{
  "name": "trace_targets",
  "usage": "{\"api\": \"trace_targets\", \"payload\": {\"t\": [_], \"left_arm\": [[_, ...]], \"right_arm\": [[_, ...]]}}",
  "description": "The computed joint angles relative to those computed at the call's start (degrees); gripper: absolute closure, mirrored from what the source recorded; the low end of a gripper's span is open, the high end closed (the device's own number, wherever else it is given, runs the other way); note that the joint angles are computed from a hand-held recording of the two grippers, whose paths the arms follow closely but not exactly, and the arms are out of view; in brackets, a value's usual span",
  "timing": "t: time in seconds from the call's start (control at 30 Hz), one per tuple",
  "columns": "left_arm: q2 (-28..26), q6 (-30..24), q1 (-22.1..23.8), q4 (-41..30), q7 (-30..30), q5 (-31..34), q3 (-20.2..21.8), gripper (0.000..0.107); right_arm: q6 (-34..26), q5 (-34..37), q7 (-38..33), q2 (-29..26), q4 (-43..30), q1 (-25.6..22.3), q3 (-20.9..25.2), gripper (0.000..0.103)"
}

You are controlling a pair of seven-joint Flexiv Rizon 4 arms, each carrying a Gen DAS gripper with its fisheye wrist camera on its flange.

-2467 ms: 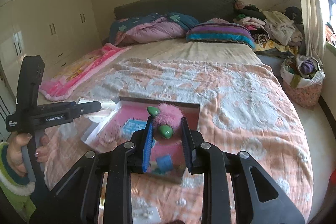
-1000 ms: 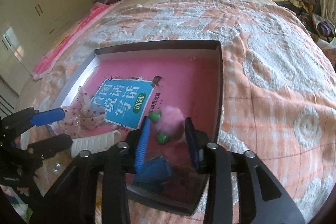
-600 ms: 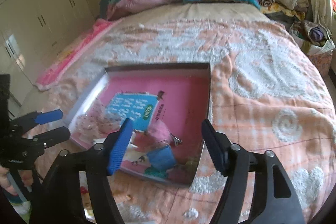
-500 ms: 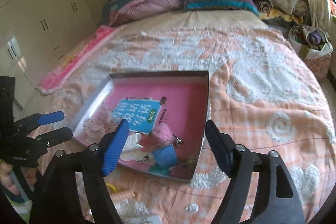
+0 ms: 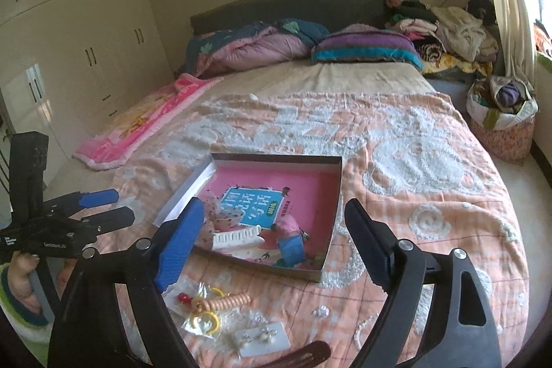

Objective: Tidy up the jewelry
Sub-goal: 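Withdraw both open tools from the grey box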

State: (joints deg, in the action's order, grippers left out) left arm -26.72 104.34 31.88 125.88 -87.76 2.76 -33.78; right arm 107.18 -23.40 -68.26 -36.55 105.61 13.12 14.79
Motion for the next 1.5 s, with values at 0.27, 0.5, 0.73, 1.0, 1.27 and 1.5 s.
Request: {"api": "trace_targets", "payload": {"t": [0.27,0.5,0.73,1.0,1.27,1.5], "left_arm": [[2.0,3.0,3.7,4.3,-1.7,3.9,-3.2,0.013],[4.0,4.3,2.8,6.5,-4.0,6.8,-1.5,0.013],[5.3,4.5,3.3,8.6,-5.9,8.8,-1.1,0.013],[5.9,4.7,2.1,10.9,-6.8,10.1,0.8,0.013],[3.0,4.4,4.3,13.1,-6.8,10.6,-1.2,0.013],[0.6,4.7,4.6,14.8,-5.9,11.4,-1.6,0.013]], "right_arm": [[4.3,3.5,-1.5,4.3,6.0,4.1,-4.4,0.02],[7.1,5.9,-3.5,7.0,10.4,6.3,-6.1,0.014],[8.1,7.8,-5.5,8.8,14.0,7.5,-6.7,0.014],[8.1,11.3,-8.6,10.2,17.1,10.3,-8.5,0.014],[7.7,16.1,-13.1,10.5,19.5,15.1,-11.8,0.014],[7.2,18.1,-15.3,9.5,20.6,16.4,-11.7,0.014]]}}
